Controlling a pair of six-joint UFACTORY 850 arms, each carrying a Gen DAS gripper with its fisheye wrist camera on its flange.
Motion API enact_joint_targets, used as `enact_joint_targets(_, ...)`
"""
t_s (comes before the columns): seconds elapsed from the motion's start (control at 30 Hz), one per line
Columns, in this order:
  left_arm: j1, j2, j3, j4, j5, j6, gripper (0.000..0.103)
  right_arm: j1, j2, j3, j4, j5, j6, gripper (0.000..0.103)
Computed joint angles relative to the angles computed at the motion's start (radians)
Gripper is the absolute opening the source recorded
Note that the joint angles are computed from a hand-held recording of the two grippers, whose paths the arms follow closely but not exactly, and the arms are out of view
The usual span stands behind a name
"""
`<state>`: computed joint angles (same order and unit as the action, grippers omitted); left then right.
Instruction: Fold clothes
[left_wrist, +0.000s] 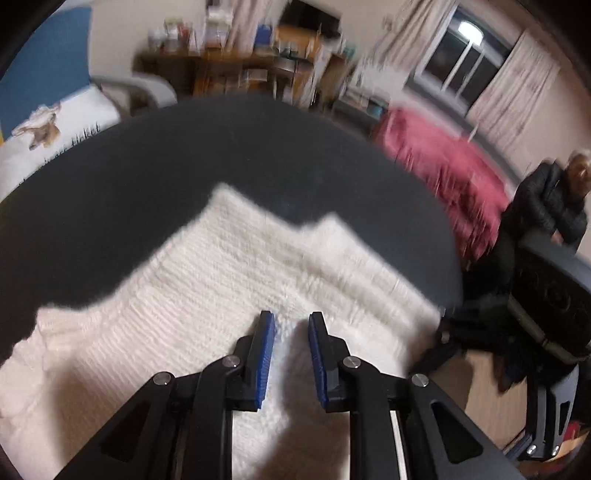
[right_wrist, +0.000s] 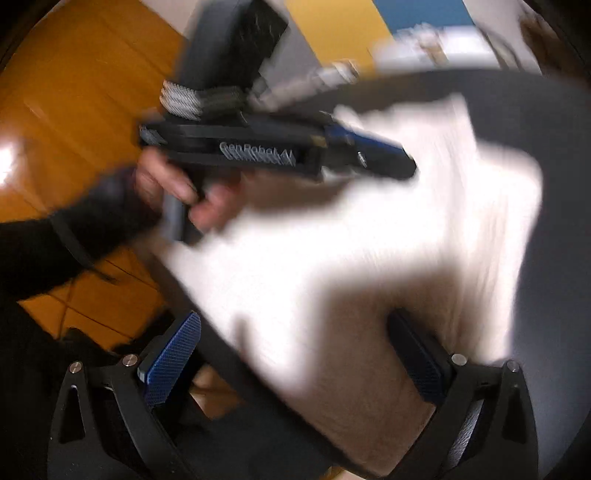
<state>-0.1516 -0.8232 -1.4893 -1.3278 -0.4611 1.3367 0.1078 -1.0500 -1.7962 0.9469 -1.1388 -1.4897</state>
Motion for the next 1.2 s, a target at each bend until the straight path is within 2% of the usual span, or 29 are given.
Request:
enact_joint_targets(0.07,0.026,0.014,0.011,-0.043,-0.064,0.017,0.019,-0.014,0.015,0.049,0.07,0.003,-0.103,0.102)
enact_joint_targets(0.13,0.042,0.046,0.039,-0.071,-0.037,0.098,0.019,-0.022,-0.001,0.023,0.078,-0.026,-0.073,0.102)
enact_joint_targets(0.2,0.062,0.072,0.051,0.003,0.004,0.119,0.019,-0.026,-0.007,0.012,0.081,-0.037,-0.053,0.103)
enact_joint_targets(0.27,0.083,0.066,0.021,0.154,0.024,0.022,0.02,-0.022,0.002,0.026,0.076,-0.017,-0.057,0.103)
enact_joint_targets(0.37,0.116,0.033,-0.046,0.316,-0.027,-0.107,0.023,-0.01,0.024,0.047,0.061,0.035,-0.064,0.103)
enact_joint_targets(0.43,0.126,0.006,-0.088,0.367,-0.055,-0.142,0.023,-0.002,0.058,0.092,0.1,0.073,-0.113,0.103)
enact_joint_targets(0.6,0.114,-0.091,-0.222,0.407,-0.156,-0.158,0.023,-0.004,0.096,0.141,0.145,0.059,-0.179,0.103)
enact_joint_targets(0.7,0.099,-0.155,-0.316,0.514,-0.257,-0.204,0.024,0.011,0.106,0.163,0.142,0.086,-0.176,0.103)
enact_joint_targets(0.77,0.086,-0.17,-0.329,0.566,-0.261,-0.222,0.024,0.024,0.099,0.167,0.136,0.123,-0.157,0.103)
enact_joint_targets(0.87,0.099,-0.178,-0.339,0.527,-0.285,-0.219,0.024,0.028,0.099,0.182,0.156,0.142,-0.168,0.103)
enact_joint_targets(1.0,0.109,-0.149,-0.313,0.497,-0.23,-0.187,0.024,0.013,0.1,0.198,0.194,0.12,-0.186,0.103)
enact_joint_targets(1.1,0.099,-0.173,-0.354,0.582,-0.299,-0.253,0.024,0.02,0.092,0.195,0.219,0.132,-0.192,0.103)
enact_joint_targets(1.2,0.079,-0.127,-0.266,0.567,-0.208,-0.147,0.024,0.033,0.089,0.195,0.228,0.154,-0.186,0.103)
